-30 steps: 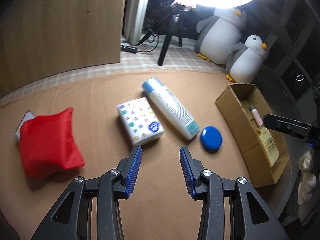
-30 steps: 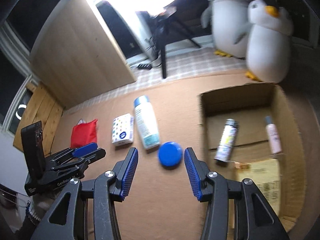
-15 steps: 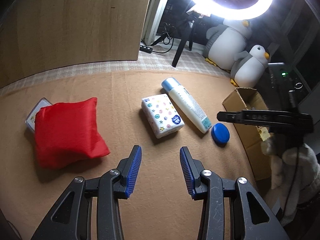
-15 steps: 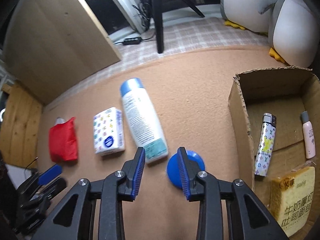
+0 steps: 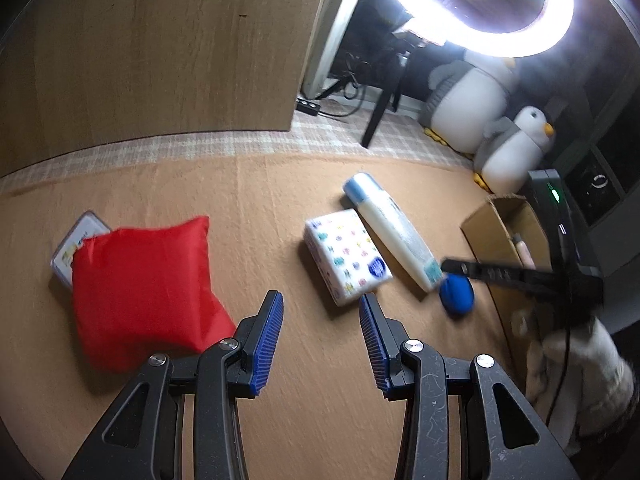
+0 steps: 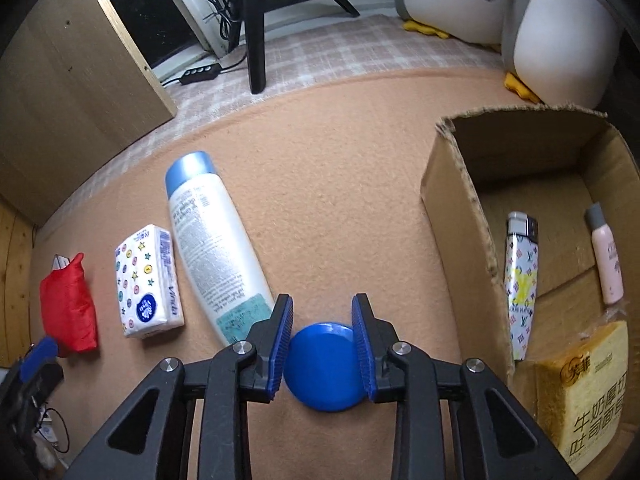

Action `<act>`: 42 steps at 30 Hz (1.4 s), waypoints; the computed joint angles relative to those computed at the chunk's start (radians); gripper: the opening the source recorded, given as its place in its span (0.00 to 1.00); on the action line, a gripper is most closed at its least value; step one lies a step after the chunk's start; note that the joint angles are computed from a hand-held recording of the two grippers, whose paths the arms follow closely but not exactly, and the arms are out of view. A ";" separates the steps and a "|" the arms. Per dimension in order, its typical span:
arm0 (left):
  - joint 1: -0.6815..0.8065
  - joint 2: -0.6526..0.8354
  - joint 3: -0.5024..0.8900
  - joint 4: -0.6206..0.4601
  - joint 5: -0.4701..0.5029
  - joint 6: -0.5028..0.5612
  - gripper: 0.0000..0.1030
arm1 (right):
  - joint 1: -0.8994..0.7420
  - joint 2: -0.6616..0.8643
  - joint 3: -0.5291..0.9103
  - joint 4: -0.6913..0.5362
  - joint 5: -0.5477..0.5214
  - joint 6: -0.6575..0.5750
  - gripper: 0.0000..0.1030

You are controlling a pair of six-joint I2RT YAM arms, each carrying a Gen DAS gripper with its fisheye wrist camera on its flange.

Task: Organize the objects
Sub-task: 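Move the right tool to the blue round tin and close on it, then grasp the dotted white tissue pack with the left tool while the right tool holds the tin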

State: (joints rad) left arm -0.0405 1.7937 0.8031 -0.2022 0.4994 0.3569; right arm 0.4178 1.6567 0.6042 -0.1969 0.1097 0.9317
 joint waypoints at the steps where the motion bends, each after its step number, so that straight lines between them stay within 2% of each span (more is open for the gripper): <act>1: -0.006 0.018 0.021 0.001 -0.003 -0.015 0.42 | 0.003 -0.003 -0.010 0.009 -0.004 0.008 0.26; 4: -0.032 0.091 0.111 -0.006 -0.009 -0.063 0.42 | 0.009 -0.014 -0.042 0.044 -0.025 0.032 0.26; 8: -0.092 0.183 0.226 0.000 -0.033 -0.131 0.51 | 0.025 -0.032 -0.064 0.059 -0.038 0.047 0.26; 11: -0.147 0.258 0.314 0.000 -0.065 -0.169 0.51 | 0.043 -0.040 -0.074 0.068 -0.044 0.054 0.26; 16: -0.208 0.371 0.429 -0.033 -0.131 -0.184 0.51 | 0.058 -0.044 -0.082 0.079 -0.045 0.056 0.26; 21: -0.233 0.437 0.485 -0.058 -0.152 -0.185 0.51 | 0.064 -0.046 -0.093 0.095 -0.051 0.049 0.26; 30: -0.258 0.425 0.434 -0.029 -0.168 -0.143 0.51 | 0.069 -0.052 -0.112 0.113 -0.052 0.038 0.26; 42: -0.270 0.314 0.229 0.067 -0.174 -0.016 0.51 | 0.139 -0.046 -0.112 0.114 -0.008 0.059 0.26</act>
State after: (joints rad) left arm -0.3107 2.1077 1.0321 -0.1348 0.3256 0.3406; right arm 0.5572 1.6110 0.4926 -0.0830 0.1015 0.9909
